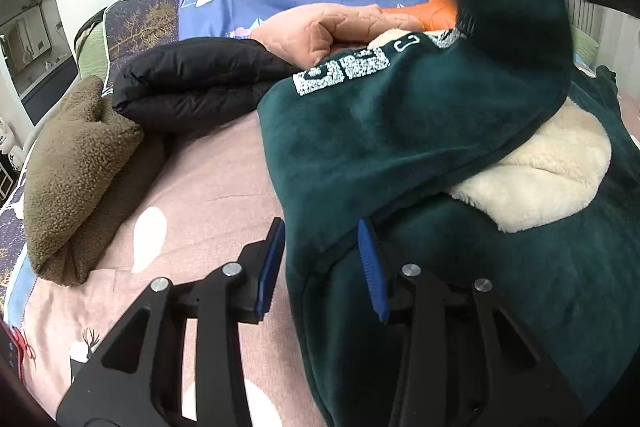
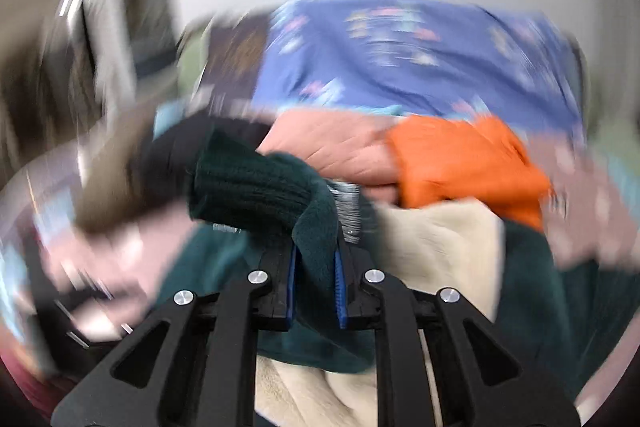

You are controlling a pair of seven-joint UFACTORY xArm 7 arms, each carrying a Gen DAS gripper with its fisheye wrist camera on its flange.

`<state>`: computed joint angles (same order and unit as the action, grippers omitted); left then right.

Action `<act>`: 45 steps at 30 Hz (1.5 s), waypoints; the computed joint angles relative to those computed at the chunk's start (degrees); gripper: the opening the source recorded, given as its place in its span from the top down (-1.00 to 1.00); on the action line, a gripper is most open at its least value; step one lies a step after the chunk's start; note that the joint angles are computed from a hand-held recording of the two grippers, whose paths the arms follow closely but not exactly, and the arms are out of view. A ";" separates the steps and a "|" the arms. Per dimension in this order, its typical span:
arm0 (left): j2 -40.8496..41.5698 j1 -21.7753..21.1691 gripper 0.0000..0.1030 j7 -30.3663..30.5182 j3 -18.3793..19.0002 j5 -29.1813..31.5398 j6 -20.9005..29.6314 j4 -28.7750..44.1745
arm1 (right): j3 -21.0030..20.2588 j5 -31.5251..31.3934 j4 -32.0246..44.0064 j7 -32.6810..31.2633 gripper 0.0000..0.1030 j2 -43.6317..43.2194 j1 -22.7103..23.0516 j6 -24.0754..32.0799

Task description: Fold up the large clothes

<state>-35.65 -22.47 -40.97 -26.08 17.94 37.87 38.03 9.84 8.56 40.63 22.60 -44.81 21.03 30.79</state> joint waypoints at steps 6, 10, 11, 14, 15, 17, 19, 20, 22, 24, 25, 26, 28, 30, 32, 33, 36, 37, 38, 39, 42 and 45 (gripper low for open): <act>-0.34 0.34 0.17 -0.59 0.24 0.03 0.18 -0.62 | -12.71 7.18 -11.07 0.85 0.28 -12.31 -4.45 13.59; -1.09 0.38 0.13 -1.10 0.12 -0.35 1.75 -0.40 | -17.33 12.66 -14.84 -4.96 -0.13 -14.79 -3.47 15.09; -1.15 0.38 0.13 -1.24 0.06 -0.39 1.99 -0.21 | -17.41 13.00 -14.81 -6.66 -0.20 -14.71 -3.59 14.90; -1.74 -1.04 0.15 -1.26 1.20 -2.01 -1.29 -0.19 | -15.52 13.71 -12.74 -10.72 -0.56 -9.59 -3.06 11.00; -1.66 -1.46 0.14 -0.84 1.32 -2.31 -3.04 -0.07 | -15.22 14.22 -11.56 -11.67 -0.61 -6.77 -2.53 10.00; -0.11 -1.67 0.11 0.33 0.74 -2.29 -4.88 1.13 | -14.11 15.13 -10.28 -11.45 -0.58 -3.19 -2.90 9.04; 3.73 -1.69 0.11 1.79 -0.36 -2.02 -5.02 3.55 | -13.66 16.05 -8.30 -10.92 0.76 -0.49 -2.79 10.10; 5.41 -0.94 0.11 1.68 -1.47 -1.00 -3.73 4.87 | -13.26 17.23 -7.90 -9.91 0.76 -0.60 -2.78 10.21; 9.32 1.55 0.11 -0.09 -4.83 3.47 1.40 8.29 | -11.34 16.90 -7.66 -9.19 0.78 -2.63 -3.43 8.70; 11.41 2.25 0.14 -2.05 -5.19 6.35 5.38 9.84 | -10.66 16.53 -7.37 -9.80 0.78 -5.89 -2.59 8.29; 11.34 2.34 0.29 -3.42 -5.00 7.54 6.55 9.87 | -10.75 16.46 -7.33 -9.78 0.78 -6.97 -2.26 8.85; 10.81 2.95 0.39 -5.47 -4.80 8.91 8.74 9.84 | -11.11 16.57 -7.22 -10.14 0.78 -8.31 -1.45 10.05; 8.57 1.80 0.43 -6.59 -1.30 7.43 8.35 7.72 | -11.64 16.60 -7.27 -11.32 0.77 -9.31 -0.06 12.56; 6.56 1.88 0.45 -7.29 -0.39 7.84 9.96 6.08 | -10.43 14.60 -7.60 -11.82 0.70 -8.93 -0.44 16.62; 5.20 1.48 0.45 -7.27 -0.11 8.22 10.83 4.60 | -6.13 9.09 -9.94 -10.29 0.52 -9.84 -4.51 17.79; 3.98 0.16 0.45 -6.37 1.32 6.57 9.28 3.16 | -5.48 8.10 -10.88 -9.94 0.28 -10.30 -5.15 16.94; 0.30 -3.05 0.45 -3.12 3.61 1.40 7.94 1.29 | -6.26 7.36 -12.41 -8.47 0.11 -13.61 -5.53 17.08; -1.07 -3.55 0.45 -2.15 3.58 0.51 7.99 1.25 | -5.71 6.78 -11.97 -7.70 0.11 -14.53 -5.88 17.56; -1.87 -3.56 0.45 -1.61 3.21 -0.12 8.04 1.74 | -4.74 5.79 -11.52 -7.08 0.11 -15.05 -6.38 17.42; -2.74 -3.75 0.45 -0.89 3.33 -0.97 7.36 2.21 | -3.36 4.22 -10.87 -6.71 0.11 -15.99 -6.98 16.87; -1.77 -2.92 0.45 0.27 2.66 -2.69 2.74 5.06 | -2.27 2.96 -10.48 -7.06 0.11 -16.73 -5.40 12.29; 5.02 0.13 0.45 -0.95 -1.20 -1.20 -0.77 10.83 | -4.12 4.67 -10.29 -8.24 0.12 -12.44 -1.86 12.25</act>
<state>-30.63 -22.35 -41.91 -27.29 16.74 37.09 48.86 5.71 13.23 30.34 14.37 -57.25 19.17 43.03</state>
